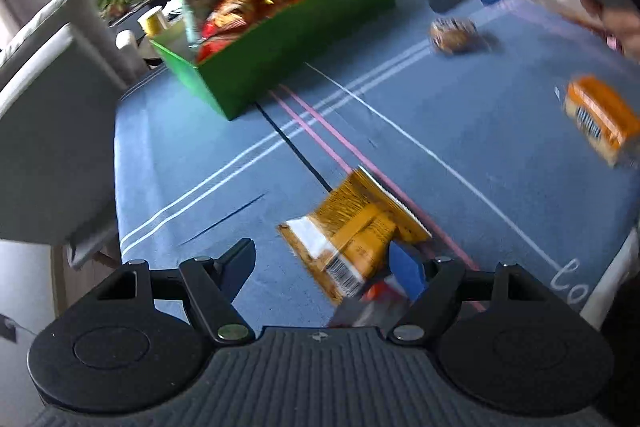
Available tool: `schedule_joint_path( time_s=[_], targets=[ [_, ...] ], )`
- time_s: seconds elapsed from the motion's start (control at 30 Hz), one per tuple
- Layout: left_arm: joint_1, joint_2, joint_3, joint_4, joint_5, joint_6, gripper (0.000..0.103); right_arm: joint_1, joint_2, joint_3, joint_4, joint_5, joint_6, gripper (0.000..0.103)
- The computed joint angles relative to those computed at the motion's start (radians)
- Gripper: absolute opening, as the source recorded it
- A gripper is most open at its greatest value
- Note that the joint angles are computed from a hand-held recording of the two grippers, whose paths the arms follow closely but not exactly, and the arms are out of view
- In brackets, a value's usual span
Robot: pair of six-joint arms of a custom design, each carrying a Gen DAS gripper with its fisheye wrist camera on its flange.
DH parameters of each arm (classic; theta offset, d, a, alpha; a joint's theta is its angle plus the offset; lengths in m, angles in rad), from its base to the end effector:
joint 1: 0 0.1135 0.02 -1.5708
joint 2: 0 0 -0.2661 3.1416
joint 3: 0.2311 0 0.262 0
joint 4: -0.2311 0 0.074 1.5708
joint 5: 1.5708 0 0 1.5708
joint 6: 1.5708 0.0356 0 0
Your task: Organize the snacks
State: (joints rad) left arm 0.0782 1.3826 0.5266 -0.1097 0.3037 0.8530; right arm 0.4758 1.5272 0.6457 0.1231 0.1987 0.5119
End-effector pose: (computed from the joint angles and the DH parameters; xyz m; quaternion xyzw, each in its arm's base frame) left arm 0.2442 0.0085 0.1328 0.3982 0.8566 0.0032 0.3280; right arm 0.2663 0.1293 0.1458 0.0557 0.9132 0.1061 0.3894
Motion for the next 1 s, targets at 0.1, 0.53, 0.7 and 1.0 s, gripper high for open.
schedule_joint_path(
  time_s=[0.1,0.53,0.7,1.0],
  targets=[
    [-0.042,0.014,-0.021,0.062,-0.029,0.018,0.071,-0.003,0.011,0.008,-0.010,-0.001,0.005,0.085],
    [-0.068,0.219,0.173,0.011,0.023,-0.210,0.072,-0.066,0.066,0.024,-0.054,-0.023,-0.097,0.085],
    [-0.041,0.243,0.199,-0.028,0.074,-0.275,0.067,-0.059,0.091,0.035,-0.056,-0.001,-0.177,0.085],
    [-0.052,0.244,0.188,0.008,0.074,-0.316,0.064,-0.064,0.153,0.090,-0.084,-0.010,-0.250,0.085]
  ],
)
